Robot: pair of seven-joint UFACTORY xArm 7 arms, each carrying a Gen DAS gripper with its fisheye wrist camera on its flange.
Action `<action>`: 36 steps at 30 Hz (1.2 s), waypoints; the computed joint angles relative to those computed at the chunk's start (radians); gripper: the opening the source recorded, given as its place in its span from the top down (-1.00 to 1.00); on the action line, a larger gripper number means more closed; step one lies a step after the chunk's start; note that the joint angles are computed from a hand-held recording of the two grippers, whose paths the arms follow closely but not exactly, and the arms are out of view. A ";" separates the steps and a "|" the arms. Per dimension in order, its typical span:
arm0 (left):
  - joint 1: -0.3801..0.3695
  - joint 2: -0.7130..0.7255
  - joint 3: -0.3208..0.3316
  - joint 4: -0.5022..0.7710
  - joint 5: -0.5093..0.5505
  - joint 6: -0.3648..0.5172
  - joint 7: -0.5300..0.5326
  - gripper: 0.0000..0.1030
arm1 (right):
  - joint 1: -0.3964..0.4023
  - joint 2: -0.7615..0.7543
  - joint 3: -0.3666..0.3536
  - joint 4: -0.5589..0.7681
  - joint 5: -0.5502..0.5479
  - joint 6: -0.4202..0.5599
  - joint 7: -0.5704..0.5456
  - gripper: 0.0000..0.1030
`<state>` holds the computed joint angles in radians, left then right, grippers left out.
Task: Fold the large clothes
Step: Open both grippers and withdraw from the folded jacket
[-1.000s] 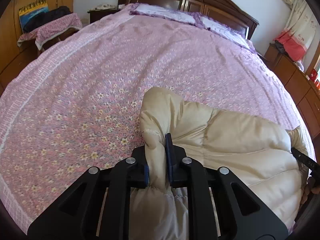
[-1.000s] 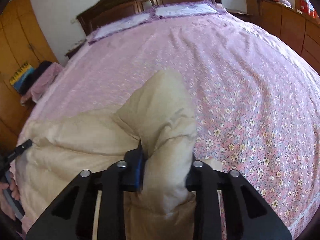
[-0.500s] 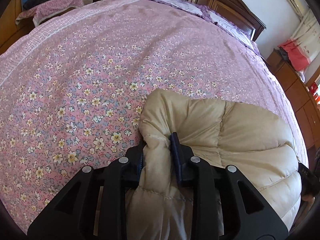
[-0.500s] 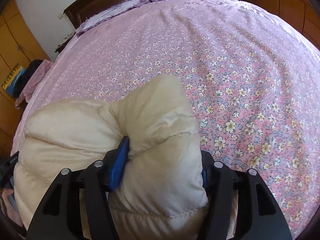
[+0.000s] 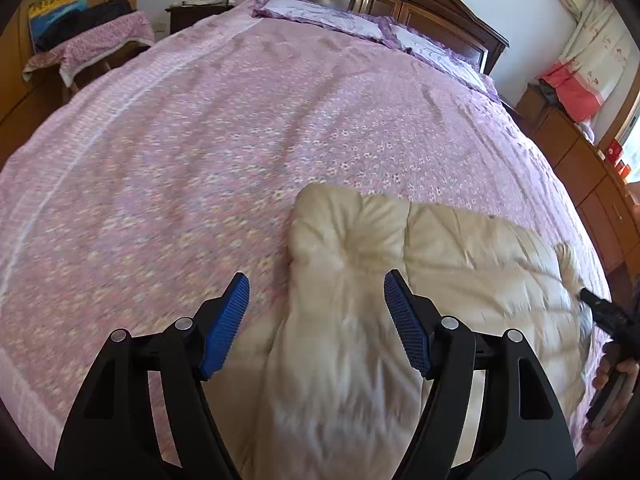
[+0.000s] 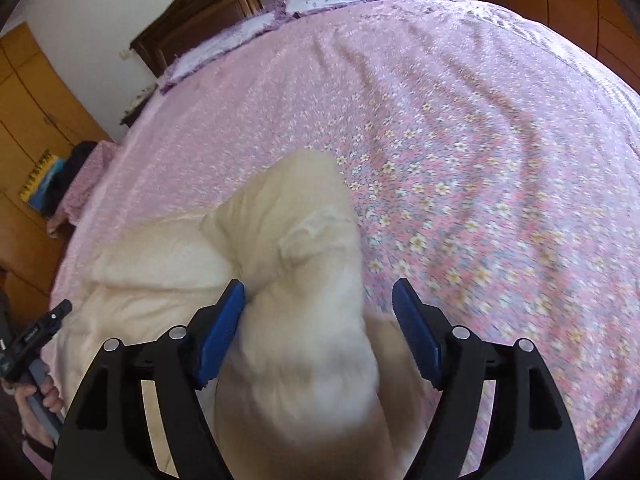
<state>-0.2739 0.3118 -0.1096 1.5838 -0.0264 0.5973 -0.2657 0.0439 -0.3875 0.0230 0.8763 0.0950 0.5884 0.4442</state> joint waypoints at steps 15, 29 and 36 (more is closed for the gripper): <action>0.039 -0.368 -0.010 -0.422 -0.190 -0.038 0.022 -0.38 | 0.018 -0.393 -0.024 -0.241 0.060 0.114 0.022 -0.77; 0.012 -0.426 -0.008 -0.597 -0.224 -0.110 -0.047 -0.43 | 0.057 -0.565 -0.063 -0.442 0.166 0.041 0.107 -0.77; 0.006 -0.397 -0.009 -0.621 -0.257 -0.168 -0.072 -0.55 | 0.108 -0.580 -0.099 -0.498 0.246 -0.050 0.095 -0.80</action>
